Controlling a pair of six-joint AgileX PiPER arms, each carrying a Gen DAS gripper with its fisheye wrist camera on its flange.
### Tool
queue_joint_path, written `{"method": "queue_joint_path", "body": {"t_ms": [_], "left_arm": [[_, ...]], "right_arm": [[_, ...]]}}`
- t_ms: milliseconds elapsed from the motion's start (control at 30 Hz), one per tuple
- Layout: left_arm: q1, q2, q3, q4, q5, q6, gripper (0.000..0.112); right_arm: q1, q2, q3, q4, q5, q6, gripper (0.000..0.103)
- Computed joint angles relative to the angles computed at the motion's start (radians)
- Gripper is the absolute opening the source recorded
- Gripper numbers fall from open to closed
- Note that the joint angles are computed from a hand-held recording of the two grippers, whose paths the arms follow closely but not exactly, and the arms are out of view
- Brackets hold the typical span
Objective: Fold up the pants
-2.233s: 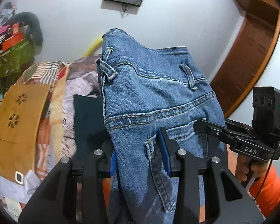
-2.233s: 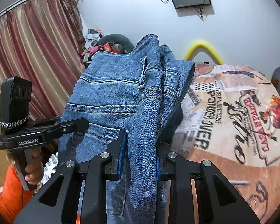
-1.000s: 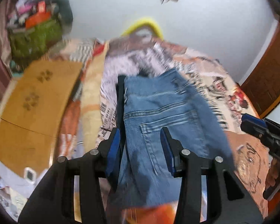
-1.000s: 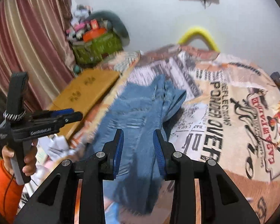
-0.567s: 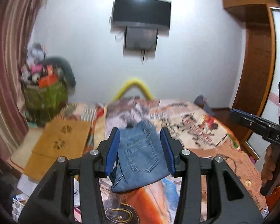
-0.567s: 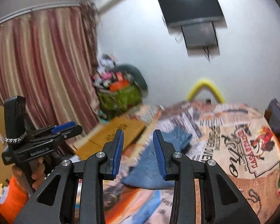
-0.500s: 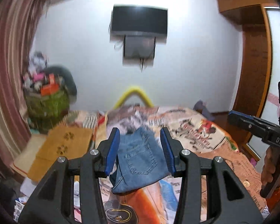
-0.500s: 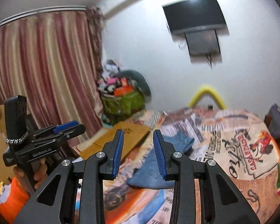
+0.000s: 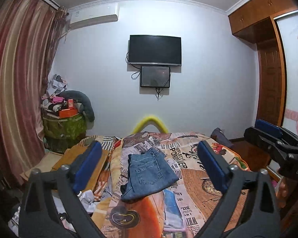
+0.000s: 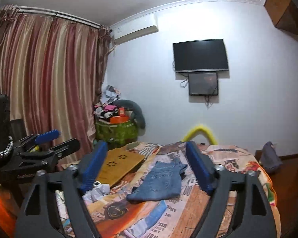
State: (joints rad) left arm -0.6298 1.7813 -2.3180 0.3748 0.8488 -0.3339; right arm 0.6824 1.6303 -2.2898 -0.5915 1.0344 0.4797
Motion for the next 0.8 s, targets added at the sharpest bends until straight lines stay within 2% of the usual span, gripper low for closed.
{"method": "queue_joint_path", "body": {"t_ms": [100, 267, 333, 500, 800], "left_arm": [[-0.014, -0.032, 0.056, 0.044, -0.021, -0.035, 0.103], [-0.036, -0.063, 0.114, 0.097, -0.038, -0.081, 0.103], [-0.036, -0.066, 0.120, 0.095, -0.042, -0.079, 0.103], [-0.052, -0.084, 0.155, 0.117, -0.053, -0.094, 0.103], [-0.063, -0.082, 0.168, 0.138, -0.060, -0.108, 0.103]], "right_arm": [[0.016, -0.001, 0.004, -0.057, 0.017, 0.051, 0.103], [0.038, 0.004, -0.009, -0.104, 0.060, 0.052, 0.103], [0.040, 0.006, -0.009, -0.101, 0.062, 0.047, 0.103], [0.081, -0.055, 0.106, -0.162, 0.056, 0.109, 0.103], [0.084, -0.064, 0.119, -0.158, 0.065, 0.122, 0.103]]}}
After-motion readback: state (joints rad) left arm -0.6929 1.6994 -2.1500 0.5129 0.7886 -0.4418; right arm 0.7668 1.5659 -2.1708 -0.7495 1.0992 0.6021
